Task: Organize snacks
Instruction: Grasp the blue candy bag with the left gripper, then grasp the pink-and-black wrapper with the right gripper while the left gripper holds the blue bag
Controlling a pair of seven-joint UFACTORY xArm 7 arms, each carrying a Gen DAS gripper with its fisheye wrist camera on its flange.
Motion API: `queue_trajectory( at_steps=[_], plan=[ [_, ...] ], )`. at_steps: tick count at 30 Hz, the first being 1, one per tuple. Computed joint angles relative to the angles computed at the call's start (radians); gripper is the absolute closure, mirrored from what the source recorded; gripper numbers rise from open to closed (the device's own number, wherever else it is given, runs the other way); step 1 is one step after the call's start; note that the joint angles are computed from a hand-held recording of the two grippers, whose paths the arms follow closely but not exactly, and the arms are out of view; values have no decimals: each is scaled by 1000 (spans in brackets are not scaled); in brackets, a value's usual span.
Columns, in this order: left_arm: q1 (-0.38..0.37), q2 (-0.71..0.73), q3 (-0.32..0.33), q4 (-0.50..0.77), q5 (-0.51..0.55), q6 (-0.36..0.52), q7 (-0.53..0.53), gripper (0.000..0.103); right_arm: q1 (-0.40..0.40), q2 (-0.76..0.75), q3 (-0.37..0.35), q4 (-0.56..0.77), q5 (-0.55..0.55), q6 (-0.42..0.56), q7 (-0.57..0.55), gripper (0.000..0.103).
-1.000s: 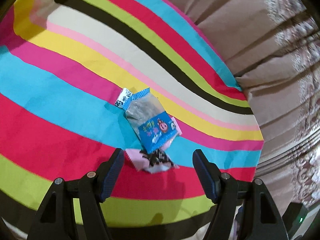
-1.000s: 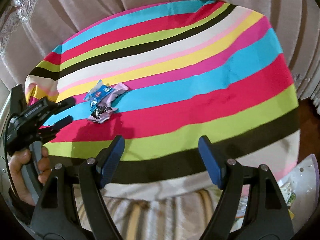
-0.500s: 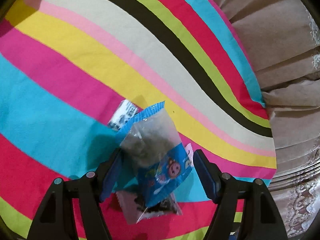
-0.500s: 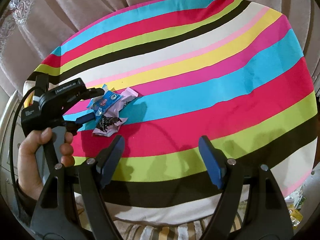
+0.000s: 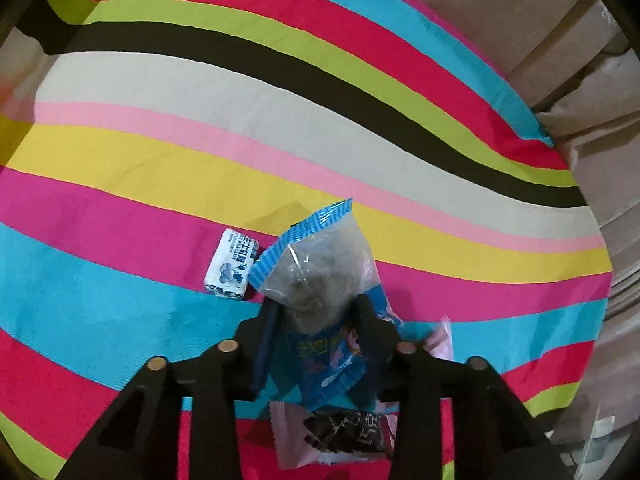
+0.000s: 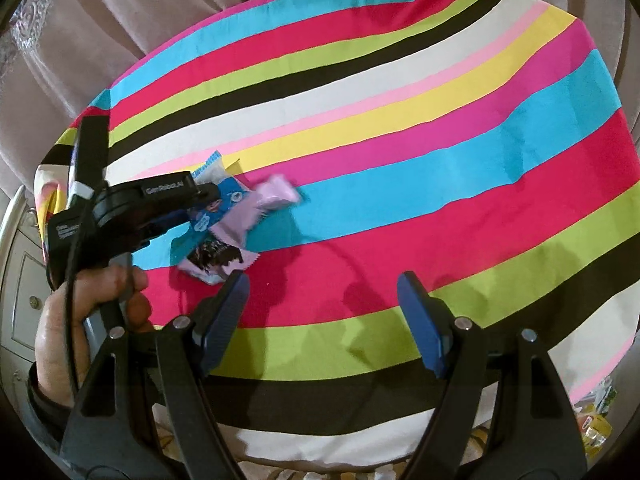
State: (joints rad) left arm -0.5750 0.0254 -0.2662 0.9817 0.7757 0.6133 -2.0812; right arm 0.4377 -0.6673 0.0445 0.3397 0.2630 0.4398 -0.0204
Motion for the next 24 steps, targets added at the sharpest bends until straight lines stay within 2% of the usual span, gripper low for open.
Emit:
queue_trajectory(
  at_steps=[2,6,12,19,24],
  plan=[
    [2,-14,0,-16,17,-20,-10,73,10,19,4,9,2,0,-1,24],
    [12,-66,-15,-86,74,-71,-82,75,44,67,7,30,17,1,-23,24],
    [68,-152,-42,-184,126,-134,-175,76,81,157,26,85,19,10,-98,24],
    [141,-268,-126,-291,147,-151,-268,76,87,279,104,153,-42,-22,-161,24],
    [148,-405,-207,-393,72,-109,-317,76,60,346,160,178,-150,-71,-153,24]
  ],
)
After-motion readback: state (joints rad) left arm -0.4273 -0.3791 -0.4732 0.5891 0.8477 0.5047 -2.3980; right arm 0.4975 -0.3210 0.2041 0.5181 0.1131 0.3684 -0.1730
